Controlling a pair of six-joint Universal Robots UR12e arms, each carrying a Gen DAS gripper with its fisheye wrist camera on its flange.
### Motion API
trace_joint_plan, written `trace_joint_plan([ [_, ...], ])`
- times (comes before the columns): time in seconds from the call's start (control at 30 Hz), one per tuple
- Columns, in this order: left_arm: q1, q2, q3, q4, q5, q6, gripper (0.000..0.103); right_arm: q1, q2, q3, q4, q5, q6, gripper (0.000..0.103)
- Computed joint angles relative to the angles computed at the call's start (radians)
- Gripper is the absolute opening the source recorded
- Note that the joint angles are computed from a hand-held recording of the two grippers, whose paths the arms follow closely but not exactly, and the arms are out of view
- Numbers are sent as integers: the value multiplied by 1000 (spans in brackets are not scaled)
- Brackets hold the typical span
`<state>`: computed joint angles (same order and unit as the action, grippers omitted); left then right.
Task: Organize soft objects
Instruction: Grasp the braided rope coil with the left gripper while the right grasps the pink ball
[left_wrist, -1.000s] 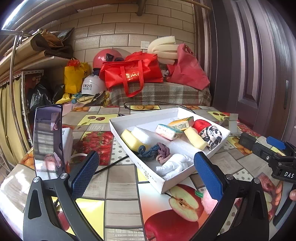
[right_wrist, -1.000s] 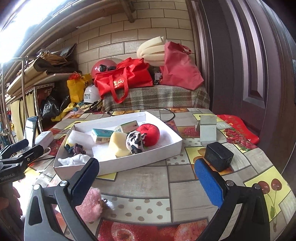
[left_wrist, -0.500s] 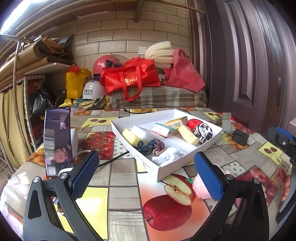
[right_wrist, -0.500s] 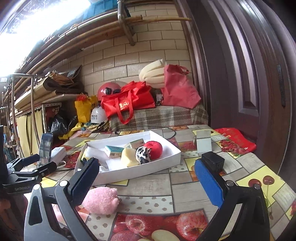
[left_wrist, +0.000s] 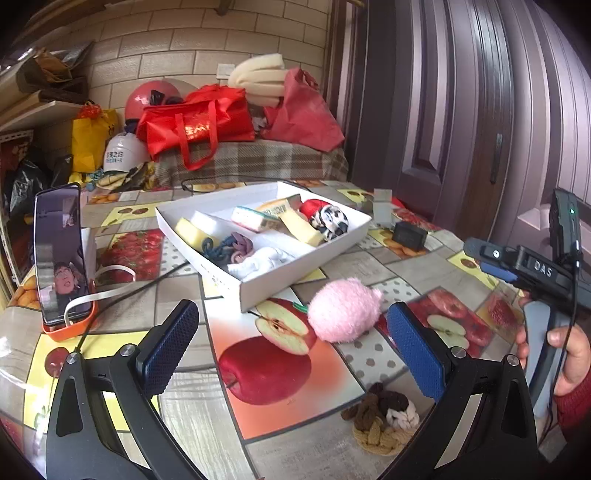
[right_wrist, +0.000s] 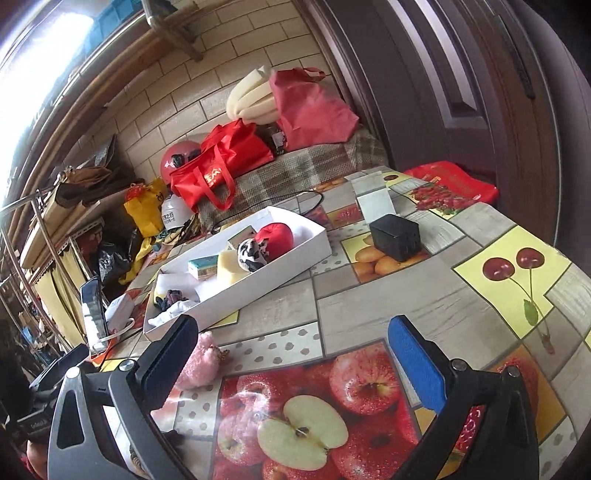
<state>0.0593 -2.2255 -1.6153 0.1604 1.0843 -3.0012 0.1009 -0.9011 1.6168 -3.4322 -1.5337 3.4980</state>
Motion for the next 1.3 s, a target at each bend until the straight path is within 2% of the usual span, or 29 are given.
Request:
trace_joint_plan([
  [0.07, 2, 16, 2, -137, -77, 98, 103, -3, 0, -2, 22, -10, 31, 103],
  [0.13, -4, 33, 2, -254, -100, 195, 103, -11, -3, 2, 34, -7, 61, 103],
  [0.2, -19, 45, 1, -312, -56, 244, 103, -16, -4, 7, 35, -3, 85, 103],
  [0.3, -37, 52, 19, -444, 5, 307, 102, -17, -6, 10, 42, -7, 97, 103],
  [0.37, -48, 54, 24, -478, 45, 337, 98, -17, -7, 9, 52, -7, 94, 103],
  [0.6, -86, 59, 13, -491, 164, 463, 97, -14, -9, 1, 83, -4, 71, 103],
  [0.7, -97, 57, 20, -528, 190, 516, 97, -15, -9, -1, 92, 0, 68, 103],
  [0.77, -94, 59, 18, -530, 177, 526, 94, -16, -9, -1, 87, 3, 67, 103],
  [0.87, -90, 59, 21, -549, 154, 535, 83, -16, -9, -2, 90, 4, 67, 103],
  [0.93, -90, 59, 23, -553, 145, 537, 69, -17, -10, -1, 94, 8, 64, 103],
  [0.97, -89, 60, 23, -554, 141, 539, 66, -16, -10, -2, 99, 9, 61, 103],
  [1.03, -88, 61, 22, -559, 130, 546, 50, -14, -12, -2, 106, 6, 51, 103],
  [1.07, -89, 61, 20, -554, 130, 546, 50, -13, -13, -3, 109, 4, 45, 103],
  [1.13, -86, 62, 20, -558, 116, 550, 38, -9, -12, -7, 112, 2, 30, 103],
  [1.17, -85, 62, 19, -552, 109, 555, 38, -8, -12, -8, 111, 7, 21, 103],
  [1.2, -84, 59, 15, -513, 110, 555, 32, -6, -10, -11, 114, 12, 10, 103],
  [1.23, -83, 52, 9, -440, 125, 542, 31, -4, -9, -15, 120, 17, -5, 103],
  [1.3, -75, 31, 17, -336, 143, 464, 31, 0, -4, -30, 147, 41, -53, 103],
])
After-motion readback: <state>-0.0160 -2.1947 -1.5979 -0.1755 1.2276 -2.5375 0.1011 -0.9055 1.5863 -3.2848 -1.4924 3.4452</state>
